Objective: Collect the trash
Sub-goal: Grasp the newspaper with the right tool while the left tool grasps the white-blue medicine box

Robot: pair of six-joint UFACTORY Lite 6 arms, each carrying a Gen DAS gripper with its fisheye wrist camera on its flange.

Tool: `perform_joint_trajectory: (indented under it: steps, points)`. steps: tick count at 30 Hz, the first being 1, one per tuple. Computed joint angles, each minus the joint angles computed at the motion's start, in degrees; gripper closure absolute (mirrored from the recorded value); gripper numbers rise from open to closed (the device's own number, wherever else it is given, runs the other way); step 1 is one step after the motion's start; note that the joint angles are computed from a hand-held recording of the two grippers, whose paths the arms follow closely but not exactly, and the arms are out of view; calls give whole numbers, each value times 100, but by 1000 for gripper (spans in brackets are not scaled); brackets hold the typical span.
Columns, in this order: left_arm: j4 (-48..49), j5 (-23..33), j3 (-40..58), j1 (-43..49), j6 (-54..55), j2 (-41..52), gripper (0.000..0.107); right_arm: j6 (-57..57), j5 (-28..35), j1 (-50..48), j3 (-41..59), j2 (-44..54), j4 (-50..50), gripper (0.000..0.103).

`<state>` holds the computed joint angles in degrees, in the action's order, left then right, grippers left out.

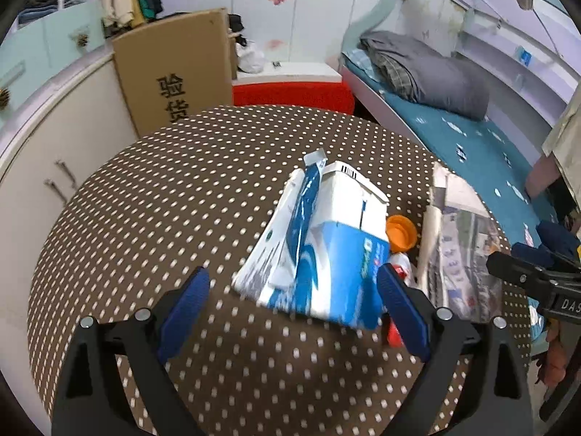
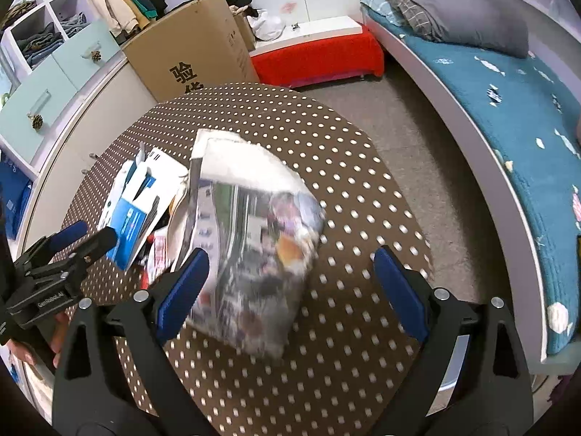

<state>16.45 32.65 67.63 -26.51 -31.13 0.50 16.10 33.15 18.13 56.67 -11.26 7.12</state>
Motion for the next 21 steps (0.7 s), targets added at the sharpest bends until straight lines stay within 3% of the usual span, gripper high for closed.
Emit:
perform_joint_trajectory:
  steps: [5, 8, 12, 16, 18, 21]
  points:
    - [-1229, -220, 434, 335, 1350, 649, 12, -946, -500, -206, 86, 444, 1128, 12]
    - [-1856, -442, 415, 447, 2004, 814, 11, -574, -755, 70, 212, 638, 613, 12]
    - [-833, -610, 446, 153, 1182, 966, 11, 965, -833, 585, 426, 930, -1118, 9]
    - [-94, -665, 347, -10, 422, 943, 16, 1813, -840, 799, 621, 1187, -1902, 6]
    - [-376, -700, 254, 88, 602, 834, 17, 1990, -617, 851, 796, 1281, -1911, 6]
    - [-611, -750, 34, 211, 771, 544, 18, 1583, -457, 766, 999, 1352, -1099, 6]
